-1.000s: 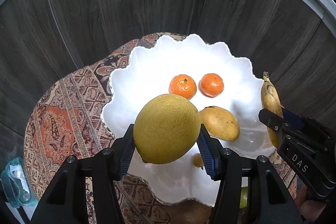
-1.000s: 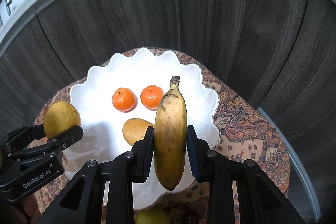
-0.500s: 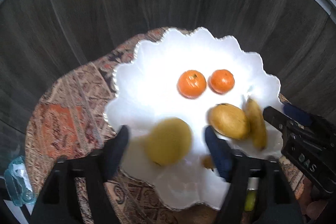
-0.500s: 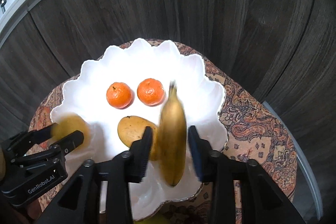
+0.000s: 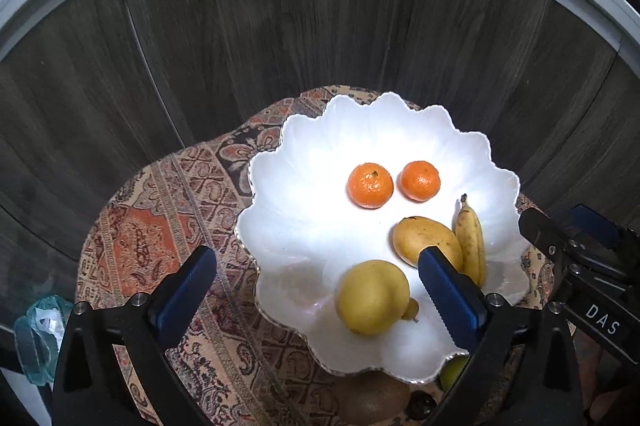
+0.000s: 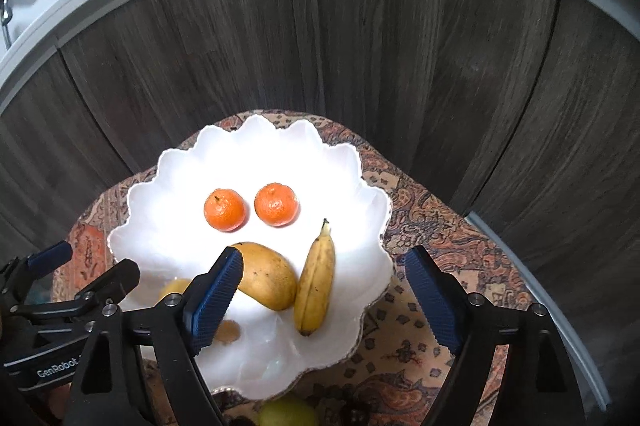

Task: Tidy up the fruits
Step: 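Open both tools to drop the citrus and banana into the bowl, then withdraw both tools and move them toward the kiwi and green round fruit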

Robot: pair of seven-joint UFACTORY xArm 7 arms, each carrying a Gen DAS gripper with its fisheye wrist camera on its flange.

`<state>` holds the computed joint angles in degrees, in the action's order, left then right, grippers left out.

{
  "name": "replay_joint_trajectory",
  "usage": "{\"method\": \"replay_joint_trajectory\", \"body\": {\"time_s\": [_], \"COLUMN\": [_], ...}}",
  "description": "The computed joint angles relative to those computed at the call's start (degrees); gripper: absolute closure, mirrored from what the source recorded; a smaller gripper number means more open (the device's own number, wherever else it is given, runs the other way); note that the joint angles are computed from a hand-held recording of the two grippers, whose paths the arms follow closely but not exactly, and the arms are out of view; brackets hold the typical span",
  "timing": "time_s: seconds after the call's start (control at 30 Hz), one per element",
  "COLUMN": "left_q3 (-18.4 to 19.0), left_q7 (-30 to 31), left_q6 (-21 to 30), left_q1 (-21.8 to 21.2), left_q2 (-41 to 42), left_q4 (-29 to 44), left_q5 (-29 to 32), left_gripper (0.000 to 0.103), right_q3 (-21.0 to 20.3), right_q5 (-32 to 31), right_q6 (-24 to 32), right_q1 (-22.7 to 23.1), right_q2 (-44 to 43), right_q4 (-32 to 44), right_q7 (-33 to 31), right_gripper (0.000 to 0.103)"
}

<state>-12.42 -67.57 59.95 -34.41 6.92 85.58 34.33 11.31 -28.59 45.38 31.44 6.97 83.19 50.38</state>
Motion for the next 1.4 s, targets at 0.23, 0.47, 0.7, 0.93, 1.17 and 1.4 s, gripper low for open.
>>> {"method": "replay_joint_trajectory", "body": {"time_s": [0.23,0.47,0.7,0.93,1.17,1.4], "left_q3": [-1.1,-2.4,-3.7,-4.7,-5.5,-6.1], "left_q7": [-0.9,-1.6,-2.2,-3.1,-4.6,-6.2], "left_q6": [3.4,7.9,10.8,12.3,13.6,13.0], "left_q1": [-1.3,-2.9,-4.3,-5.4,-6.3,-6.2], "left_q2": [-1.4,-2.4,-3.3,-3.7,-4.2,-5.4], "left_q4": [1.7,5.1,6.6,6.3,5.0,1.8], "left_q5": [1.8,4.6,6.2,6.5,6.1,4.4], "left_gripper": [0.000,0.000,0.000,0.000,0.000,0.000], "right_q3": [1.1,2.9,4.8,6.4,7.5,8.6], "right_q5": [-1.2,-2.7,-3.7,-2.2,-0.3,1.4], "right_q6": [1.4,3.1,4.2,4.3,3.4,2.4], "right_q1": [-0.4,-1.3,-2.6,-4.5,-6.1,-6.9], "right_q2": [-3.9,-7.6,-11.6,-15.5,-18.4,-20.2], "right_q4": [-1.4,-1.6,-2.9,-6.5,-10.5,-14.1], "right_q7": [1.2,2.1,2.7,2.4,1.9,1.4], "right_gripper": [0.019,0.019,0.019,0.019,0.019,0.019]}}
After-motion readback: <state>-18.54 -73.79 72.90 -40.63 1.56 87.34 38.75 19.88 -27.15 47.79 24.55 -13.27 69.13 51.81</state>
